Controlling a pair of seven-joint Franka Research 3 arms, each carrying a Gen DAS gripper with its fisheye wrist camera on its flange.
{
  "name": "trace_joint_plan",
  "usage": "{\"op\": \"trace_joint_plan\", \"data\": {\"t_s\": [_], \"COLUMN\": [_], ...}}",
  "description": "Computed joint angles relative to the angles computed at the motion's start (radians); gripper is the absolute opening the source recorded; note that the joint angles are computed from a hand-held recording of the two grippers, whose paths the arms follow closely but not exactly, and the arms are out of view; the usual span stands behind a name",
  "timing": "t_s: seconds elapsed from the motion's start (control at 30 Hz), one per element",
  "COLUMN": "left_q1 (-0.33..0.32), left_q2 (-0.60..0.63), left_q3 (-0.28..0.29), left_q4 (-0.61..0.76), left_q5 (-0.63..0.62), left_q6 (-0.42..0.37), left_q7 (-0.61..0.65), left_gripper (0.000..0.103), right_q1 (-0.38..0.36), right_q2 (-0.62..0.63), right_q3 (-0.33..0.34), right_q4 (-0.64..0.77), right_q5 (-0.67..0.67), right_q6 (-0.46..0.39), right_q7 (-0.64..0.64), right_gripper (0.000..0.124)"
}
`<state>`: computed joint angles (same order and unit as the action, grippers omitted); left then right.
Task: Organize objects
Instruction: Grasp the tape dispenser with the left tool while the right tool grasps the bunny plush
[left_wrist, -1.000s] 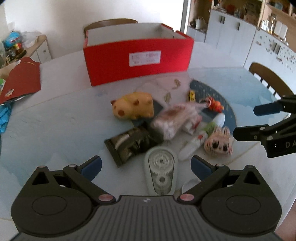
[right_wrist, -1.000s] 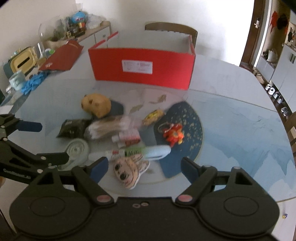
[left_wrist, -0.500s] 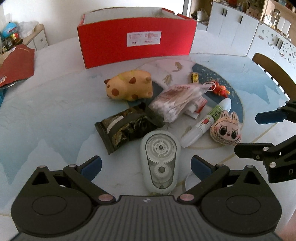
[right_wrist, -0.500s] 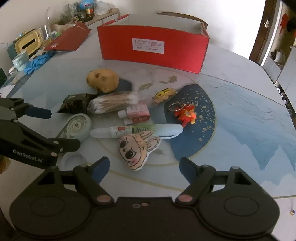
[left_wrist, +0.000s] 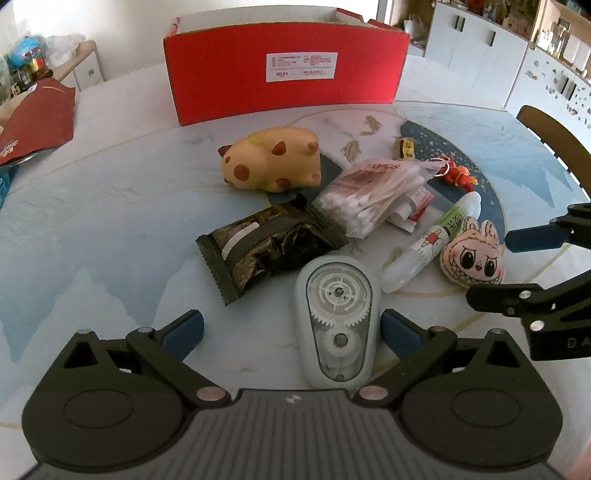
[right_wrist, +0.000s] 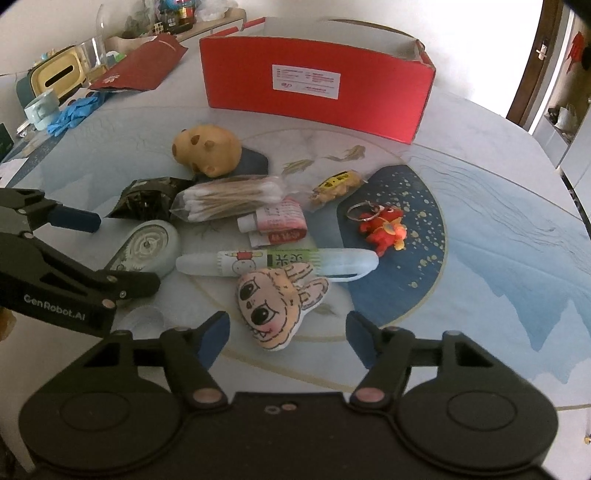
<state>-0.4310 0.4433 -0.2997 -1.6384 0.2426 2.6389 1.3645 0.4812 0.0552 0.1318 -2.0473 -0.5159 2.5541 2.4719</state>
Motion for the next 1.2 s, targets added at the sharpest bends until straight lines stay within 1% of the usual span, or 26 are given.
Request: {"op": "trace_joint_plan", "data": {"t_s": [0.1, 0.17, 0.2, 0.27, 0.3, 0.33, 0.4, 0.43, 0.53, 0.63, 0.93, 1.03, 1.2], "left_q1": [0.008, 0.012, 0.014, 0.013, 0.013, 0.014, 0.02, 0.023, 0.015, 0.021, 0.061, 0.065, 0.06], "left_q2": [-0.006, -0.01, -0.012, -0.016, -0.018, -0.021, -0.025, -0.027, -0.034, -0.044, -0.104, -0.118, -0.129], "left_q3": [-0.01, -0.018, -0.022, -0.022, -0.023, -0.025, -0.033, -0.036, -0.027, -0.03, -0.063, -0.067, -0.065], "left_q4": [-0.014, -0.023, -0.026, -0.031, -0.034, -0.039, -0.046, -0.05, -0.054, -0.067, -0.116, -0.117, -0.102], "left_q5": [-0.003, -0.007, -0.012, -0.019, -0.022, -0.026, -0.038, -0.044, -0.039, -0.056, -0.153, -0.179, -0.192], "left_q6": [0.024, 0.038, 0.043, 0.05, 0.053, 0.058, 0.061, 0.065, 0.06, 0.06, 0.067, 0.062, 0.058], "left_q7": [0.027, 0.052, 0.061, 0.064, 0.065, 0.069, 0.085, 0.094, 0.088, 0.081, 0.11, 0.119, 0.137], "left_gripper": [0.092, 0.08, 0.077, 0.067, 0.065, 0.058, 0.053, 0.048, 0.048, 0.048, 0.048, 0.048, 0.048], "right_q1": [0.001, 0.002, 0.003, 0.006, 0.006, 0.007, 0.009, 0.008, 0.013, 0.01, -0.003, -0.008, -0.014], "right_q2": [0.01, 0.014, 0.014, 0.016, 0.016, 0.017, 0.017, 0.016, 0.011, -0.002, -0.051, -0.062, -0.069], "right_q3": [-0.001, -0.002, -0.003, -0.004, -0.004, -0.004, -0.005, -0.005, -0.006, -0.004, 0.019, 0.028, 0.037], "right_q4": [0.007, 0.01, 0.011, 0.014, 0.014, 0.015, 0.015, 0.014, 0.013, 0.0, -0.019, -0.016, 0.009], "right_q5": [0.008, 0.013, 0.015, 0.016, 0.019, 0.02, 0.025, 0.03, 0.006, 0.001, -0.025, -0.026, -0.015], "right_q6": [0.002, 0.005, 0.005, 0.004, 0.005, 0.005, 0.004, 0.007, -0.002, 0.013, 0.045, 0.045, 0.019], "right_q7": [-0.009, -0.014, -0.016, -0.017, -0.02, -0.02, -0.021, -0.022, -0.003, 0.0, 0.03, 0.03, 0.009], "right_gripper": [0.059, 0.056, 0.054, 0.051, 0.049, 0.046, 0.041, 0.038, 0.035, 0.034, 0.033, 0.033, 0.033]}}
